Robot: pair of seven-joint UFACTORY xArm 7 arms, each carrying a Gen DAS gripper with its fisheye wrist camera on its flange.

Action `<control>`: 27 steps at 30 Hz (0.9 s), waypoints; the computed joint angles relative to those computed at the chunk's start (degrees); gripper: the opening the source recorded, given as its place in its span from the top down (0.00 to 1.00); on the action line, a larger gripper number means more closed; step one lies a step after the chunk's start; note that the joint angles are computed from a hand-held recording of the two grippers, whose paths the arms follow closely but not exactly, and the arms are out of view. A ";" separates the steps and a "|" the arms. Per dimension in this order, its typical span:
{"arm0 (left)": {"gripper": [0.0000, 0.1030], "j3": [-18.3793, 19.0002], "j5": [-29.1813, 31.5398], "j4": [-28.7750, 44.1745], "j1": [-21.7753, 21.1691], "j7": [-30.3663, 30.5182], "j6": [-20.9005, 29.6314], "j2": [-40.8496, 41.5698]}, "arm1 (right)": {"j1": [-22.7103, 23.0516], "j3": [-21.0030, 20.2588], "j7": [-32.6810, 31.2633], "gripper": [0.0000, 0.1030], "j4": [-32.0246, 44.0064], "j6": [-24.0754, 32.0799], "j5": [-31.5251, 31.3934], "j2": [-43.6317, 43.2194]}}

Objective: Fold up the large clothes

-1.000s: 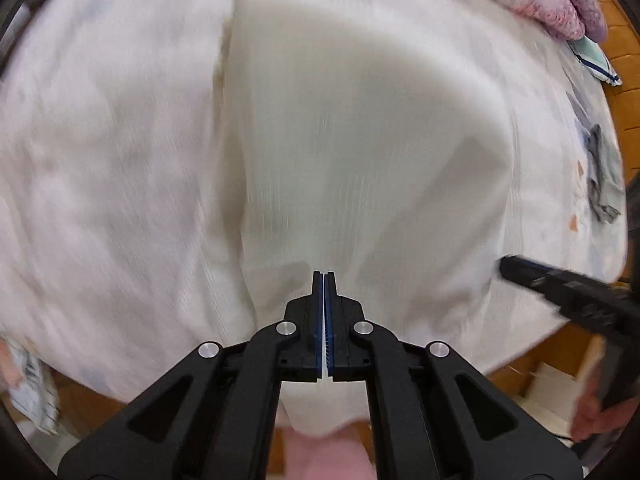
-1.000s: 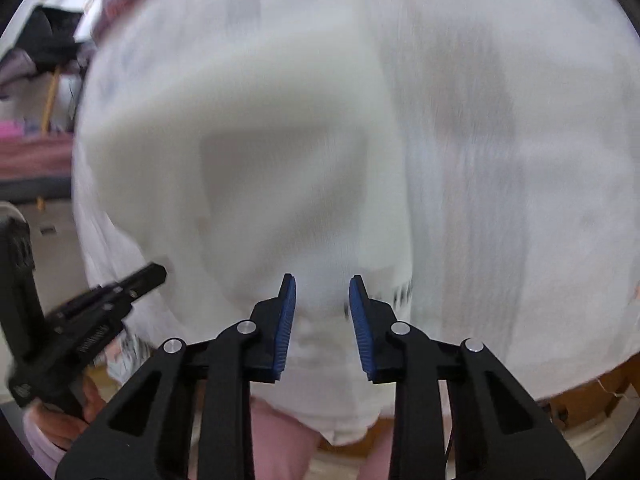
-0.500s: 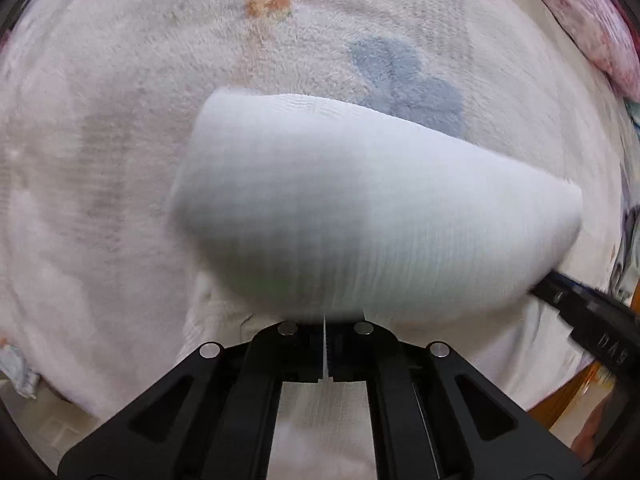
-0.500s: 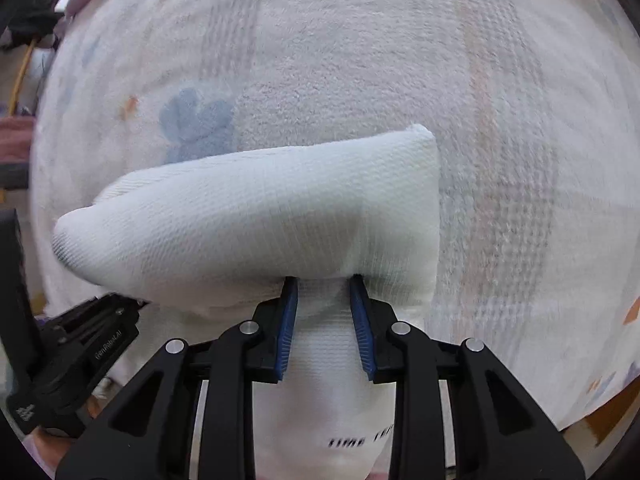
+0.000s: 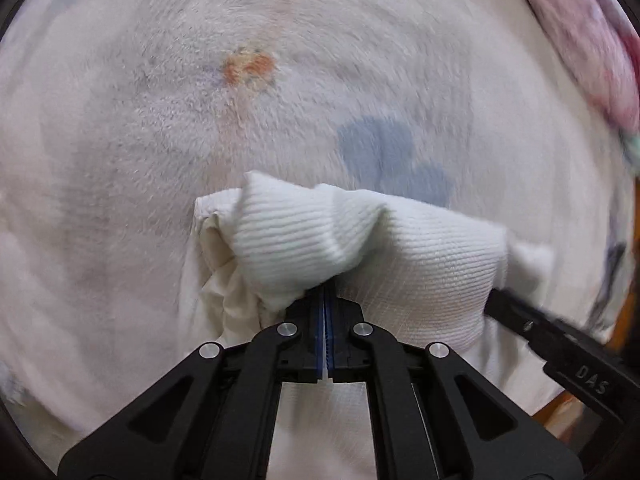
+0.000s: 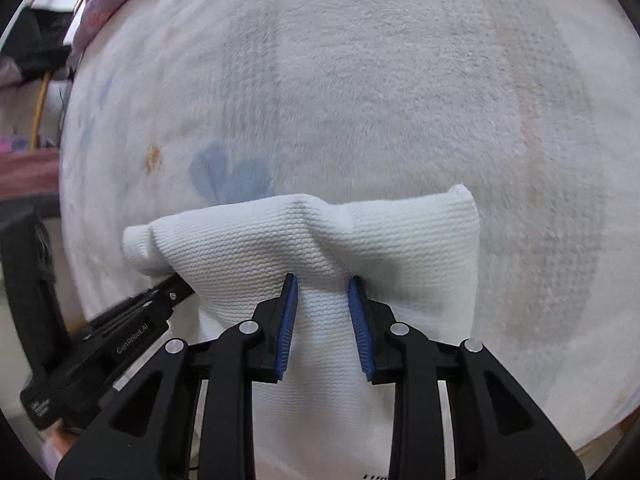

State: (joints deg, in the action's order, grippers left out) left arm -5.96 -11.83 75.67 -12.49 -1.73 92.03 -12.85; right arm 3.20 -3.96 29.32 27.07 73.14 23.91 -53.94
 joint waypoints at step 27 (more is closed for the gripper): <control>0.96 4.21 2.91 6.36 4.71 10.35 3.30 -5.08 | -5.77 0.36 11.02 0.91 -1.84 20.71 0.39 -29.61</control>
State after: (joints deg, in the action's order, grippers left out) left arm -1.75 -8.92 82.03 -7.78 8.61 95.32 -17.93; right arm -2.57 -3.60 40.35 25.23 93.85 24.30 -83.55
